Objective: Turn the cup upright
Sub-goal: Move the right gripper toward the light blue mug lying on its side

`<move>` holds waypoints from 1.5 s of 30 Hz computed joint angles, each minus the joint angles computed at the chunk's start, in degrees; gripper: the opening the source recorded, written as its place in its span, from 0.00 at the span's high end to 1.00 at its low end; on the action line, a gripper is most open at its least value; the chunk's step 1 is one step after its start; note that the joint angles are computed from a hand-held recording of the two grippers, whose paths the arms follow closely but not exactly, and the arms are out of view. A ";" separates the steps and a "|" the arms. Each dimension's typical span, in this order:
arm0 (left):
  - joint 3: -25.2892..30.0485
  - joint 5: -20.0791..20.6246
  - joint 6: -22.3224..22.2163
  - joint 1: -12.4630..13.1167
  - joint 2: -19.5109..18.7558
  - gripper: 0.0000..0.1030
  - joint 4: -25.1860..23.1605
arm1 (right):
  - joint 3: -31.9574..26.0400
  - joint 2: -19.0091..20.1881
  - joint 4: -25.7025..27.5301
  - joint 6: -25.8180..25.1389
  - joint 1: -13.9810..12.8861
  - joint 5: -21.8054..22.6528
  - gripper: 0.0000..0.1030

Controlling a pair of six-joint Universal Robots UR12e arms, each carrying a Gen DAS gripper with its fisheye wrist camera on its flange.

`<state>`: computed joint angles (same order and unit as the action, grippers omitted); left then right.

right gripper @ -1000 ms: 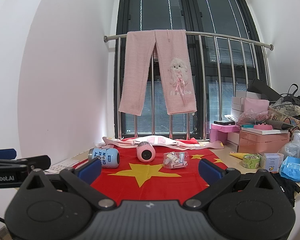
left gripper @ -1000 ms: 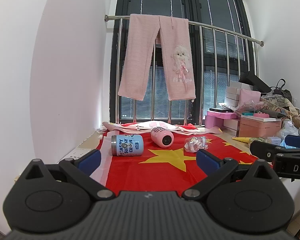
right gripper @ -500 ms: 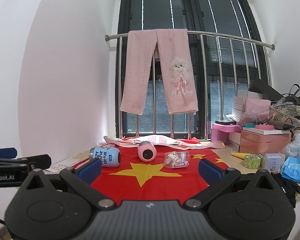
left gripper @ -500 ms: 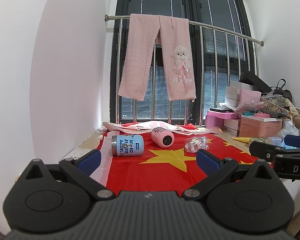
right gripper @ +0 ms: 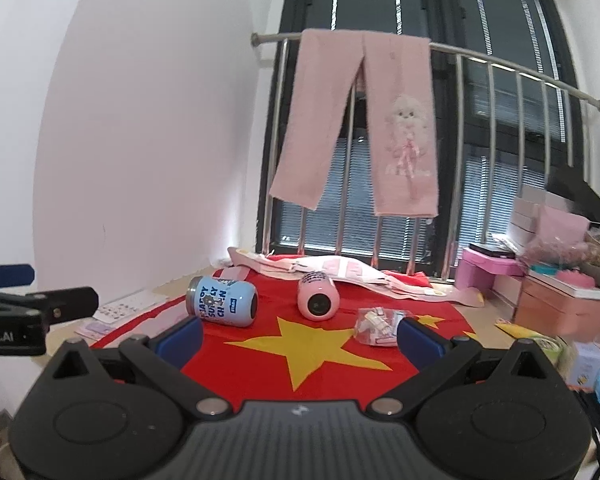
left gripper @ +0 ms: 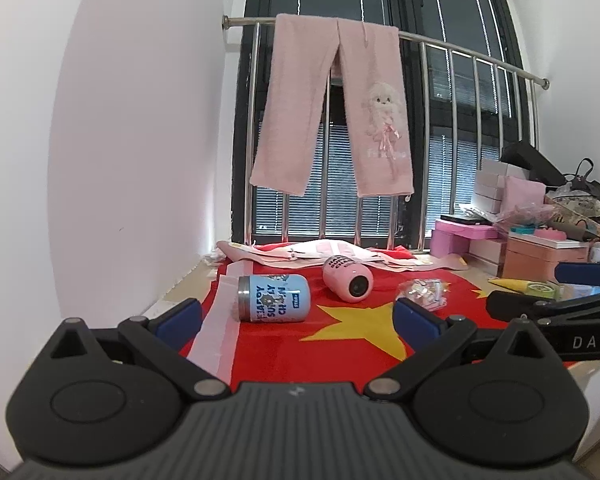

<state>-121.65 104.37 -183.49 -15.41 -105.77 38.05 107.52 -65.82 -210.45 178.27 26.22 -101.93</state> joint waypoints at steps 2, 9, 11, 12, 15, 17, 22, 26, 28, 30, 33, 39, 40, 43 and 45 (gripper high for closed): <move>1.21 -0.87 0.11 0.98 -0.52 0.00 -1.30 | -2.13 0.86 2.31 -0.87 -0.43 1.34 0.00; 5.58 -2.80 -0.16 3.83 -2.92 0.00 -5.44 | -10.89 4.53 12.60 -5.66 -1.62 5.96 0.00; 6.76 -3.39 -0.22 4.62 -3.69 0.00 -6.74 | -13.50 5.77 15.21 -7.64 -1.81 7.17 0.00; 7.25 -3.68 -0.27 4.98 -4.02 0.00 -7.31 | -14.86 6.41 16.62 -8.62 -1.91 7.69 0.00; 8.84 -4.56 -0.36 6.05 -4.94 0.00 -9.41 | -19.59 8.54 21.80 -11.61 -2.14 9.69 0.00; 9.86 -4.79 -0.36 6.63 -5.52 0.00 -10.73 | -22.77 9.94 25.55 -14.33 -2.26 11.23 0.00; 12.10 -5.76 -0.26 8.03 -6.73 0.00 -13.96 | -30.56 13.40 35.26 -23.47 -2.07 13.63 0.00; 13.72 -6.22 -0.56 8.90 -7.75 0.00 -16.17 | -37.41 16.66 43.01 -31.43 -1.64 13.66 0.00; 14.59 -6.46 -0.49 9.25 -8.30 0.00 -17.25 | -40.45 18.22 45.89 -34.18 -1.44 13.37 0.00; 15.44 -6.88 -0.15 9.51 -8.75 0.00 -18.63 | -43.79 19.92 49.08 -36.54 -1.30 13.31 0.00; 16.55 -7.49 0.08 9.83 -9.41 0.00 -20.45 | -47.89 22.04 53.13 -40.09 -1.12 13.05 0.00; 18.56 -7.76 0.14 10.31 -10.68 0.00 -23.36 | -56.27 26.64 61.13 -47.98 -0.58 11.96 0.00; 18.80 -7.65 -0.02 10.37 -10.89 0.00 -23.69 | -58.06 27.65 62.75 -49.18 -0.48 11.83 0.00; 19.04 -7.90 -1.01 10.67 -11.19 0.00 -24.55 | -63.04 30.37 67.30 -52.90 -0.26 11.75 0.00; 18.86 -8.18 -1.51 10.87 -11.19 0.00 -24.85 | -66.56 32.26 70.30 -54.42 -0.09 11.31 0.00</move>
<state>-102.79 96.19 -185.00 -4.53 -116.95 13.20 40.96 -33.56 -140.15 123.85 26.13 -90.62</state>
